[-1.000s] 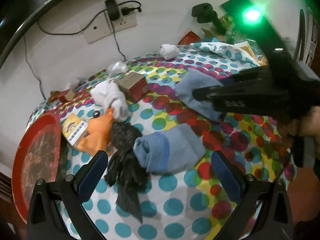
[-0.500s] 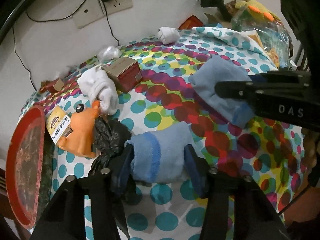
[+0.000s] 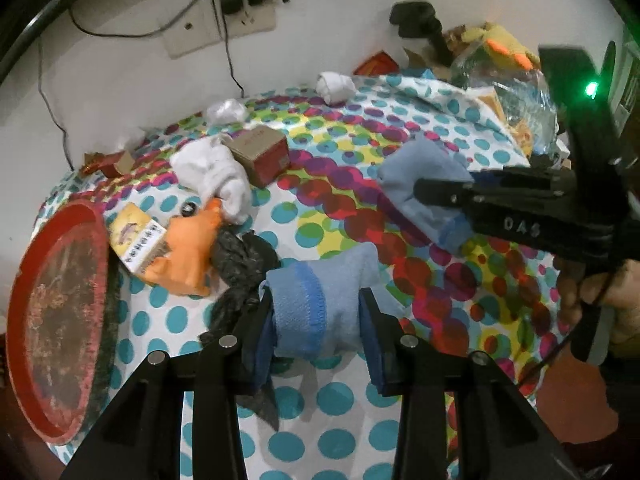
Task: Organize objects
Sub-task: 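Carry the sock in the left gripper over the red tray and release it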
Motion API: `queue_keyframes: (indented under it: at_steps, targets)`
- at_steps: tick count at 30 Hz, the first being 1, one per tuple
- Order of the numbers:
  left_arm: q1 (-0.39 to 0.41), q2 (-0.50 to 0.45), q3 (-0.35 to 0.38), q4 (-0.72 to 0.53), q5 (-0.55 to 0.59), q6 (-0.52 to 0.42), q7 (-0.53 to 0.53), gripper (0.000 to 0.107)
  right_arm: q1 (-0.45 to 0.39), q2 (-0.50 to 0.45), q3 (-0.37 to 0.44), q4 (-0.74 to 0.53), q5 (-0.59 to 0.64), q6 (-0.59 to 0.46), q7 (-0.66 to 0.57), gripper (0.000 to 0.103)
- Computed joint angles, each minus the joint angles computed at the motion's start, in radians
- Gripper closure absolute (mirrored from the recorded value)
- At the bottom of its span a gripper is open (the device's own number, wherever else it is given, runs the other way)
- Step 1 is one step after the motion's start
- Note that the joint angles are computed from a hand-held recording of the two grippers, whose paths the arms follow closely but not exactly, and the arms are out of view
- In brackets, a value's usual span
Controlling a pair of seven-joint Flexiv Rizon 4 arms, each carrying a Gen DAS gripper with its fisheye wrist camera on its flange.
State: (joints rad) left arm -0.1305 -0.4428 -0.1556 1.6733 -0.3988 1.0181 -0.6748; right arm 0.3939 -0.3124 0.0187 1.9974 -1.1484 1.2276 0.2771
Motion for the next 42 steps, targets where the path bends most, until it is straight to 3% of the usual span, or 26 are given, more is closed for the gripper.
queue_keyframes:
  at_steps: [8, 16, 18, 32, 38, 42]
  targets:
    - [0.025, 0.020, 0.015, -0.012, -0.021, 0.046, -0.004, 0.071, 0.012, 0.011, 0.014, -0.006, 0.017, -0.051, -0.013, 0.075]
    - [0.071, -0.021, 0.067, -0.081, 0.026, 0.069, -0.096, 0.071, 0.026, 0.012, 0.026, -0.027, 0.043, -0.102, -0.024, 0.075]
    - [0.119, -0.037, 0.038, -0.102, 0.007, 0.043, -0.019, 0.071, 0.031, 0.011, 0.029, -0.035, 0.052, -0.117, -0.033, 0.075]
    - [0.160, -0.261, 0.190, -0.410, 0.180, -0.031, -0.309, 0.071, 0.075, -0.012, 0.037, -0.094, 0.094, -0.197, -0.027, 0.075]
    - [0.184, -0.339, 0.215, -0.526, 0.246, -0.051, -0.387, 0.070, 0.097, -0.036, 0.040, -0.142, 0.130, -0.234, -0.065, 0.075]
    - [0.209, -0.387, 0.211, -0.608, 0.252, -0.115, -0.431, 0.070, 0.113, -0.056, 0.037, -0.177, 0.155, -0.250, -0.096, 0.075]
